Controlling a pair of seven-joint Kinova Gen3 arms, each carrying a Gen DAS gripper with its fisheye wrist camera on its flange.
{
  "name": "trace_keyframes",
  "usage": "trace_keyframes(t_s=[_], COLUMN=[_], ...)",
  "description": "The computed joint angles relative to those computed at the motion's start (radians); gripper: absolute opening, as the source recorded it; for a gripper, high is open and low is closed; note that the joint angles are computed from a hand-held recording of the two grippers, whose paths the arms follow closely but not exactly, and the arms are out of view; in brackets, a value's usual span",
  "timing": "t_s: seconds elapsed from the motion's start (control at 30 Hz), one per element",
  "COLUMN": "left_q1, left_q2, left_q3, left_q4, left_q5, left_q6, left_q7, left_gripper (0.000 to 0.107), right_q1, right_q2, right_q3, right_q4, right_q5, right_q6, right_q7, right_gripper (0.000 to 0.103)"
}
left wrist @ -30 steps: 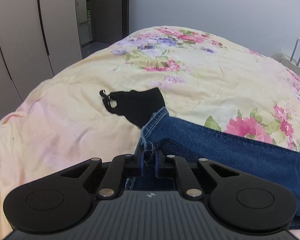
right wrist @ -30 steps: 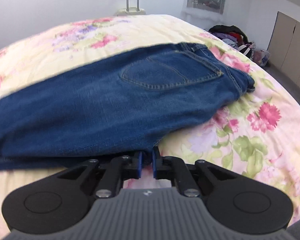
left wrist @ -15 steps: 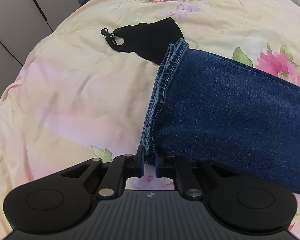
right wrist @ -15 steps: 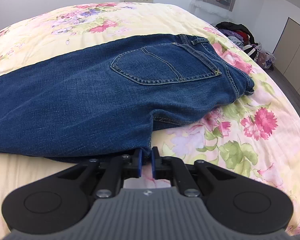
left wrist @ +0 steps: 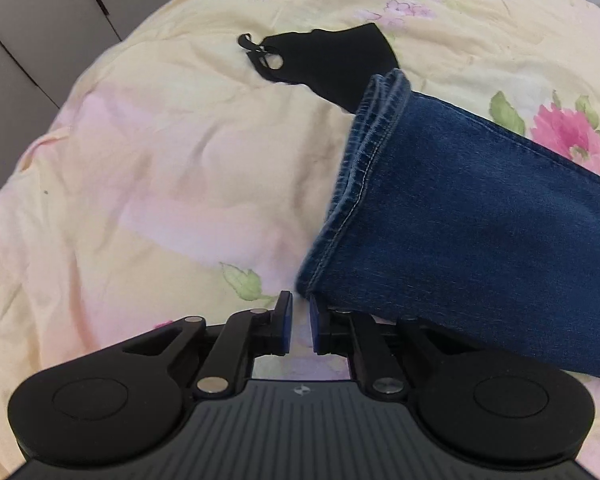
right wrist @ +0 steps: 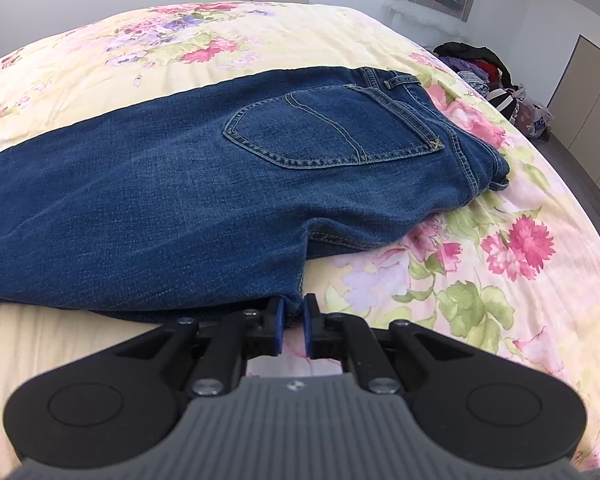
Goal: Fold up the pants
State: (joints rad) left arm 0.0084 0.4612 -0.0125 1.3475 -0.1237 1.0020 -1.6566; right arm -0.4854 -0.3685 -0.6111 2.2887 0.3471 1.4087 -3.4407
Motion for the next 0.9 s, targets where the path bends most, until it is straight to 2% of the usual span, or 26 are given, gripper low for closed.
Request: trace_keyframes(t_s=[0.07, 0.1, 0.2, 0.33, 0.4, 0.47, 0.53, 0.57, 0.63, 0.7, 0.8, 0.9], left_q1=[0.035, 0.025, -0.045, -0.011, -0.031, -0.039, -0.011, 0.012, 0.047, 0.068, 0.125, 0.154], left_q2=[-0.001, -0.01, -0.061, -0.138, -0.156, -0.154, -0.148, -0.146, -0.134, -0.112, -0.071, -0.045], left_q3=[-0.038, -0.03, 0.018, 0.003, 0.034, 0.059, 0.064, 0.062, 0.058, 0.063, 0.036, 0.016], left_q4=[0.015, 0.024, 0.07, 0.159, 0.185, 0.187, 0.191, 0.2, 0.211, 0.212, 0.199, 0.195], left_q5=[-0.049, -0.049, 0.016, -0.002, 0.05, 0.105, 0.113, 0.106, 0.092, 0.093, 0.05, 0.021], left_q6=[-0.016, -0.021, -0.076, -0.213, -0.266, -0.279, -0.29, -0.302, -0.322, -0.325, -0.318, -0.315], left_q7=[0.015, 0.004, -0.035, -0.029, -0.072, -0.112, -0.111, -0.099, -0.076, -0.065, 0.003, 0.078], left_gripper=[0.014, 0.015, 0.017, 0.017, 0.017, 0.017, 0.018, 0.018, 0.018, 0.018, 0.018, 0.018], right_q1=[-0.003, -0.003, -0.004, 0.03, 0.043, 0.055, 0.067, 0.074, 0.086, 0.044, -0.077, -0.073], right_q2=[-0.006, -0.009, -0.042, -0.08, -0.119, -0.182, -0.268, -0.314, -0.407, -0.499, -0.638, -0.777], right_q3=[-0.002, -0.001, 0.028, 0.008, 0.006, 0.039, 0.115, 0.161, 0.254, 0.347, 0.486, 0.625], right_q4=[-0.003, -0.006, -0.018, -0.072, -0.091, -0.096, -0.091, -0.084, -0.062, -0.036, -0.001, 0.04], right_q5=[-0.003, -0.005, -0.031, -0.073, -0.085, -0.084, -0.064, -0.046, 0.002, 0.076, 0.198, 0.32], right_q6=[0.004, 0.01, 0.021, 0.102, 0.146, 0.171, 0.184, 0.183, 0.176, 0.192, 0.248, 0.224], right_q7=[0.001, 0.006, 0.049, 0.112, 0.147, 0.192, 0.27, 0.302, 0.319, 0.27, 0.172, 0.142], right_gripper=[0.002, 0.009, 0.018, 0.02, 0.02, 0.02, 0.02, 0.024, 0.025, 0.032, 0.035, 0.043])
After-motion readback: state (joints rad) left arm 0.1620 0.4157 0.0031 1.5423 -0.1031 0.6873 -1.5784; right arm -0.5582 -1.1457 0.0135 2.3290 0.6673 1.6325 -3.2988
